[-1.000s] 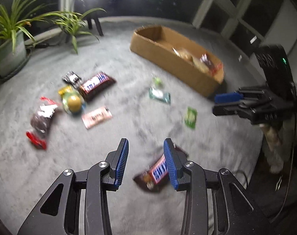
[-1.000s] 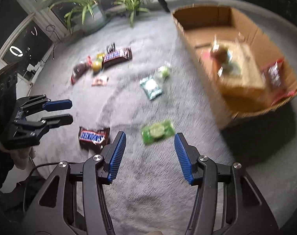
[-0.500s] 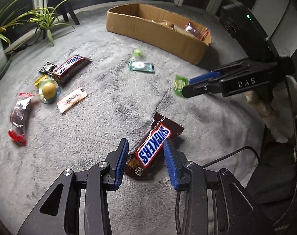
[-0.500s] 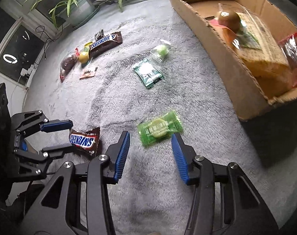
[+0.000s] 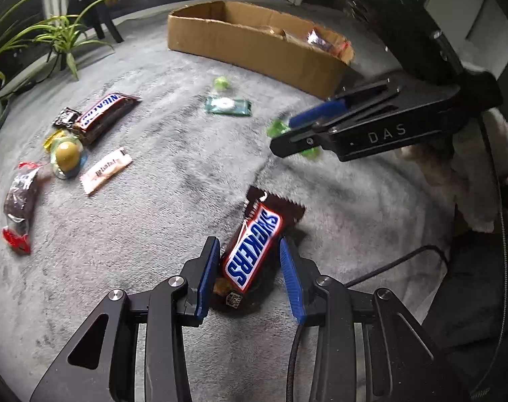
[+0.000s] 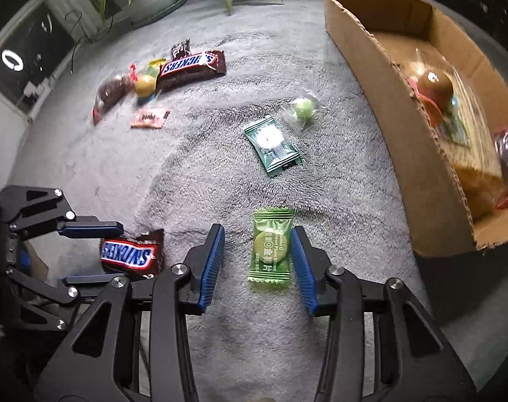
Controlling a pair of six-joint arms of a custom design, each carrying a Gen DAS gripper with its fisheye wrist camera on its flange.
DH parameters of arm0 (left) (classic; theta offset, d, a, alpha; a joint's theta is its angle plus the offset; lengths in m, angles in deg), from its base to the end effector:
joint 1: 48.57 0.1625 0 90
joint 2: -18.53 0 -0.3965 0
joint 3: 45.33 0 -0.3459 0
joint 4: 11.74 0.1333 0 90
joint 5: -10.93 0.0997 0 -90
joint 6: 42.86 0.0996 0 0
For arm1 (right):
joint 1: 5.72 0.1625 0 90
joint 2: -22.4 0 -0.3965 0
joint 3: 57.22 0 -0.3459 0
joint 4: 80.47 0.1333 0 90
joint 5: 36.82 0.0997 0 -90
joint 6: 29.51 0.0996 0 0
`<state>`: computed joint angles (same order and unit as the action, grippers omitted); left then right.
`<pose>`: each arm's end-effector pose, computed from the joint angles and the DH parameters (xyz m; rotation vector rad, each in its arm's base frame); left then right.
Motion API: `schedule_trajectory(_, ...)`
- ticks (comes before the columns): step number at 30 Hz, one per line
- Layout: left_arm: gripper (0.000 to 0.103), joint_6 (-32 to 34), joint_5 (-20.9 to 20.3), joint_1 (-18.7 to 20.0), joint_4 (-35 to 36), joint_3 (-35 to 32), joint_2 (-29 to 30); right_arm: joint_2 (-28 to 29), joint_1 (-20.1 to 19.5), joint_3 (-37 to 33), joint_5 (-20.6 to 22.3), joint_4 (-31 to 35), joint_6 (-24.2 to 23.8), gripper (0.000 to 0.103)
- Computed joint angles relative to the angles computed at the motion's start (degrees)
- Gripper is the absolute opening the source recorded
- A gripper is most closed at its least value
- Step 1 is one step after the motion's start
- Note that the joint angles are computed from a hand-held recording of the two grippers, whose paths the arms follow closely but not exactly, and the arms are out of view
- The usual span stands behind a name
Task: Organize snacks
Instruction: 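Grasp the green candy packet with the right tool while the left tool grasps a Snickers bar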
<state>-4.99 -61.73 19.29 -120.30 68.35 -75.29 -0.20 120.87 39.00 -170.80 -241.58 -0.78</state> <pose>0.0016 -0.4286 0.3433 1.4262 2.4599 0.0913 0.3853 -0.4115 -0.0930 0.1879 -2.4221 0.4846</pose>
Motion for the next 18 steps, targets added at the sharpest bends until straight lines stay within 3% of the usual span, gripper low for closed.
schedule_trajectory(12,0.03,-2.47,0.11,0.42,-1.31,0.17,1.25,0.59,1.47,-1.22,-4.73,6.22,-1.08,0.023)
schedule_trajectory(18,0.028,-4.72,-0.85,1.43,-2.46,0.02,1.2,0.0,1.24,0.04,-4.05,3.78,-1.21,0.021)
